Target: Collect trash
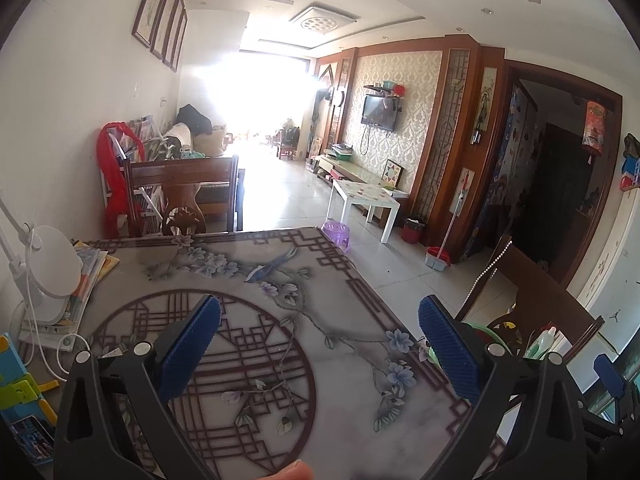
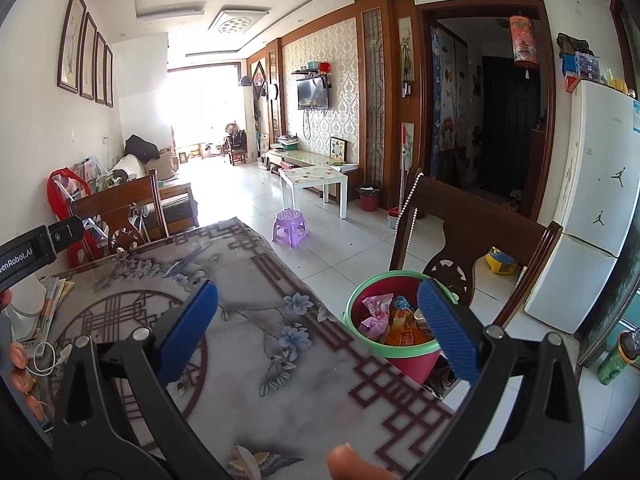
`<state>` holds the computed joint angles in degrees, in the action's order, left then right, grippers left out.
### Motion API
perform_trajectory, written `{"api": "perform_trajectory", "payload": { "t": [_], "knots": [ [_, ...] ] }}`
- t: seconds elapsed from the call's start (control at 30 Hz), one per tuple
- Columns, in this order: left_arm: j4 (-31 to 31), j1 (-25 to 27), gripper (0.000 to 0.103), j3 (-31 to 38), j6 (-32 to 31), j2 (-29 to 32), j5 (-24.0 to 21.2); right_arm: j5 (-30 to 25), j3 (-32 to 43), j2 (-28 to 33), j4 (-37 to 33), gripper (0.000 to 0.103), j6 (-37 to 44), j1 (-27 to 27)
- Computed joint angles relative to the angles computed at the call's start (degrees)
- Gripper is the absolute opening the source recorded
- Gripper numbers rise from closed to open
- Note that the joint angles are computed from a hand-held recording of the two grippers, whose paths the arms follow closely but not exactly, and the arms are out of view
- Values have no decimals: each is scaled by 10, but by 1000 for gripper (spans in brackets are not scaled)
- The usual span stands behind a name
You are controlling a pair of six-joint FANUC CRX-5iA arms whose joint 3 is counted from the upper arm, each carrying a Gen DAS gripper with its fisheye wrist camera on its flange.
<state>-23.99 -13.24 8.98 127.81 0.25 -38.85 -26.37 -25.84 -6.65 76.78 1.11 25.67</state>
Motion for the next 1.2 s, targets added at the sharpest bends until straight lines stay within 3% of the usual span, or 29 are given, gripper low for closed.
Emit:
{"api": "perform_trajectory", "payload": {
  "t": [1.2],
  "knots": [
    [10, 9, 95, 16, -13, 17, -18, 8, 26, 24, -59, 98, 67, 2]
  ]
}}
